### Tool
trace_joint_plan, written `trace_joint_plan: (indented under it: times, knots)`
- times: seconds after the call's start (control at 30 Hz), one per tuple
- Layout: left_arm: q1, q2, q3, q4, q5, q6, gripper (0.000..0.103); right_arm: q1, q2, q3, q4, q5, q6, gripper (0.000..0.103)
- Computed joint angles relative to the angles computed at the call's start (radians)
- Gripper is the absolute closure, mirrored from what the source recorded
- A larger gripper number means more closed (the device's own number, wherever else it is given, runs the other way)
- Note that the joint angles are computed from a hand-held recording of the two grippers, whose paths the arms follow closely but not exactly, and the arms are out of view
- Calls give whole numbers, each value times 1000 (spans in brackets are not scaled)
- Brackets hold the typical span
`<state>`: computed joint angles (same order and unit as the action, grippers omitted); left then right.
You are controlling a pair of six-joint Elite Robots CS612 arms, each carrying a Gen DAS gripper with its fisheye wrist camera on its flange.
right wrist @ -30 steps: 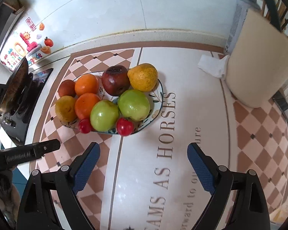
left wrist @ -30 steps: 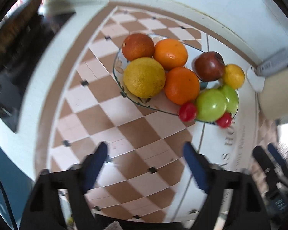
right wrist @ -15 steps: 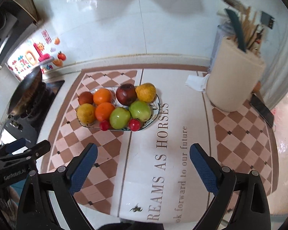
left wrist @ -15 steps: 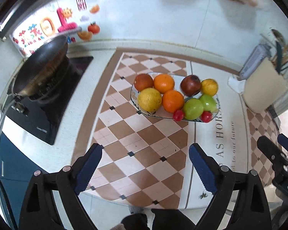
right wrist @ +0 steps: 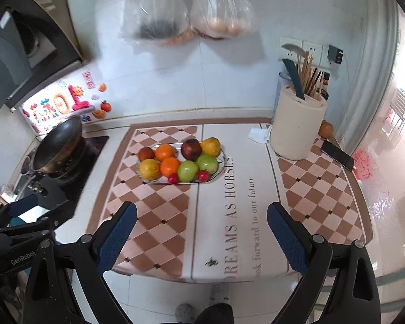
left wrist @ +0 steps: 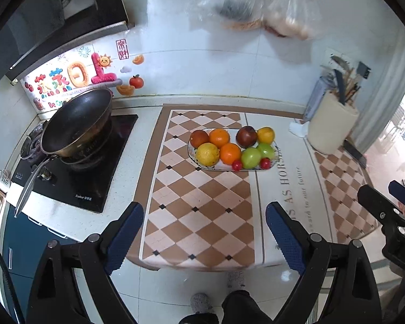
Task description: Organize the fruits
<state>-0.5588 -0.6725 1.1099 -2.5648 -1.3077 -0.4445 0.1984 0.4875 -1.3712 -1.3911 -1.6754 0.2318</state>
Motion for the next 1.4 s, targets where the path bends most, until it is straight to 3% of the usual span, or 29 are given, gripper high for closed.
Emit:
trace_joint_plan:
  times: [0.37, 0.63, 0.83, 1.4]
  knots:
    - [-29, -123, 183, -119, 55, 16, 10, 27, 29, -155, 72, -6, -7, 4]
    - [-45, -145, 209, -141, 64, -6, 10, 12, 32, -201, 114, 33, -5, 3]
    - [-43, -112, 155, -92, 58, -33, 10, -7, 20, -157, 97, 26, -7, 3]
    - [-8, 50, -107, 91, 101, -43, 10, -24, -48, 114, -19, 7, -27, 3]
